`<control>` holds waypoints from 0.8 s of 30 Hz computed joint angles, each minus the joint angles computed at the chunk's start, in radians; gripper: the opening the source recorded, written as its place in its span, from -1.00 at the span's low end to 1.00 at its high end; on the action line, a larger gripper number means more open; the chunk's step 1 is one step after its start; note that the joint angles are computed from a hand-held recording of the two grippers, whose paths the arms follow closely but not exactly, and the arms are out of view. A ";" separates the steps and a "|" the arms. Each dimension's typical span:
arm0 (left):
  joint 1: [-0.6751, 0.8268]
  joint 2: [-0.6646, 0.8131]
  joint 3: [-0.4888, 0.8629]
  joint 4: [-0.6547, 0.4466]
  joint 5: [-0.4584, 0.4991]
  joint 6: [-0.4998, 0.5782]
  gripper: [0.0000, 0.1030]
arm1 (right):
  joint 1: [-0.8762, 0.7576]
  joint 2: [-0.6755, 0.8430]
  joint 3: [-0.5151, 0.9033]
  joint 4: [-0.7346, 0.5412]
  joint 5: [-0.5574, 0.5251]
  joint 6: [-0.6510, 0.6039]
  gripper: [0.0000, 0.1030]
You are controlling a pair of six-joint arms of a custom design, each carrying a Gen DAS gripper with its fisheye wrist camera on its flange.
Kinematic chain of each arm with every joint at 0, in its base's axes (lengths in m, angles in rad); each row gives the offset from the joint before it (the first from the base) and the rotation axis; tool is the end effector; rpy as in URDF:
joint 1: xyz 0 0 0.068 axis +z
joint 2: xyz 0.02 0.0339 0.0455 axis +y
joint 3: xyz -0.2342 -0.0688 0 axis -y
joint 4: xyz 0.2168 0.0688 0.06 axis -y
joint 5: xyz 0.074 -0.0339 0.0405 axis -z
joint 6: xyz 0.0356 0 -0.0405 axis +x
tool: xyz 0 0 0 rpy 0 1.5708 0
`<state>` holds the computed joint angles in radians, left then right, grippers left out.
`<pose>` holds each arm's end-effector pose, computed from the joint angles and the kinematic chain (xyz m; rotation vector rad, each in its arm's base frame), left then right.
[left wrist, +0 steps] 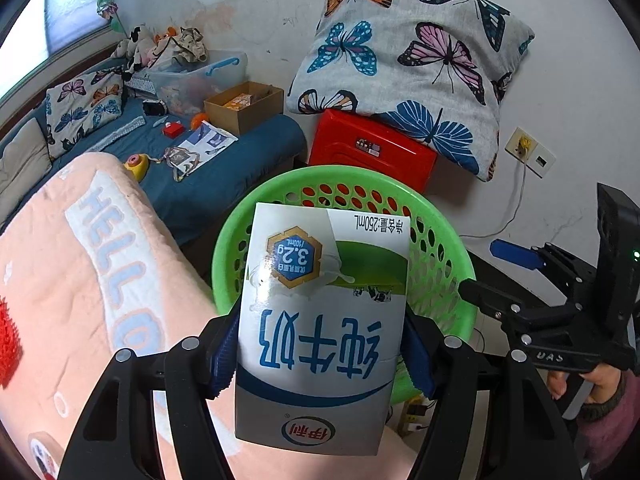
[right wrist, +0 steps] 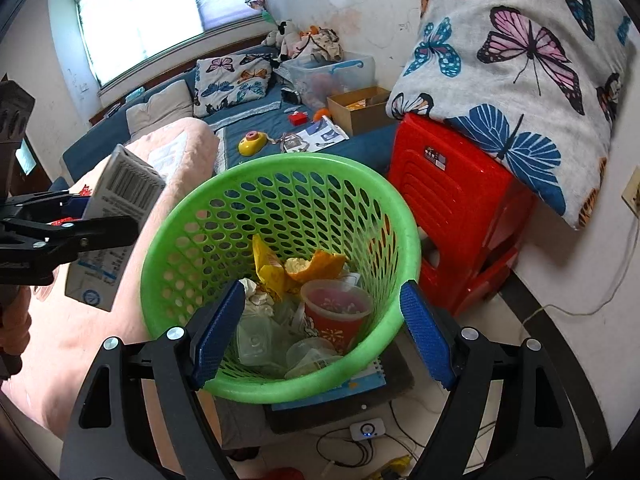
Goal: Collect trash
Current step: 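Carry cup and carton over the green basket and open both tools to drop them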
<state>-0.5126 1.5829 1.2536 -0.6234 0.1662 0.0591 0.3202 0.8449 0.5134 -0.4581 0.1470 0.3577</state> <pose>0.2678 -0.1575 0.2454 0.7836 2.4260 -0.3898 0.1592 0.0473 0.1973 0.1155 2.3523 0.1588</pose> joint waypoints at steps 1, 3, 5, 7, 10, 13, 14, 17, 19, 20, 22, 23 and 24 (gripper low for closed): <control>-0.001 0.009 0.001 0.004 0.003 -0.005 0.28 | -0.005 -0.001 -0.001 0.001 -0.004 -0.002 0.55; -0.004 0.028 0.012 0.002 0.005 -0.019 0.28 | -0.014 -0.007 -0.004 0.001 -0.012 -0.005 0.55; -0.002 0.043 0.017 0.008 0.019 -0.028 0.29 | -0.016 -0.011 -0.007 0.000 -0.017 -0.005 0.55; -0.006 0.048 0.015 0.016 0.014 -0.034 0.32 | -0.018 -0.013 -0.011 0.001 -0.020 -0.006 0.55; 0.003 0.045 0.008 0.023 0.041 -0.043 0.38 | -0.017 -0.016 -0.014 -0.001 -0.021 -0.002 0.55; 0.008 0.044 0.010 0.024 0.052 -0.048 0.39 | -0.010 -0.019 -0.017 -0.003 -0.019 0.006 0.55; 0.009 0.038 0.008 0.021 0.049 -0.047 0.39 | -0.006 -0.020 -0.016 -0.005 -0.017 0.008 0.55; 0.016 0.006 -0.011 0.021 0.041 -0.040 0.39 | 0.002 -0.022 -0.013 -0.007 -0.014 0.009 0.55; 0.028 -0.026 -0.032 0.022 0.040 -0.034 0.39 | 0.014 -0.021 -0.007 -0.009 -0.008 0.014 0.55; 0.037 -0.045 -0.045 0.020 0.040 -0.032 0.39 | 0.020 -0.022 -0.005 -0.010 -0.006 0.017 0.55; 0.059 -0.082 -0.071 0.016 0.044 -0.026 0.39 | 0.039 -0.017 0.002 -0.008 0.000 0.023 0.55; 0.068 -0.099 -0.083 0.016 0.045 -0.024 0.39 | 0.051 -0.012 0.006 -0.008 0.006 0.029 0.55; 0.081 -0.123 -0.102 0.015 0.044 -0.020 0.39 | 0.066 -0.009 0.010 -0.007 0.011 0.035 0.55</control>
<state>-0.4321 1.4597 1.1518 -0.6083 0.2099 0.0387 0.3865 0.8361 0.5233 -0.4650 0.1581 0.3926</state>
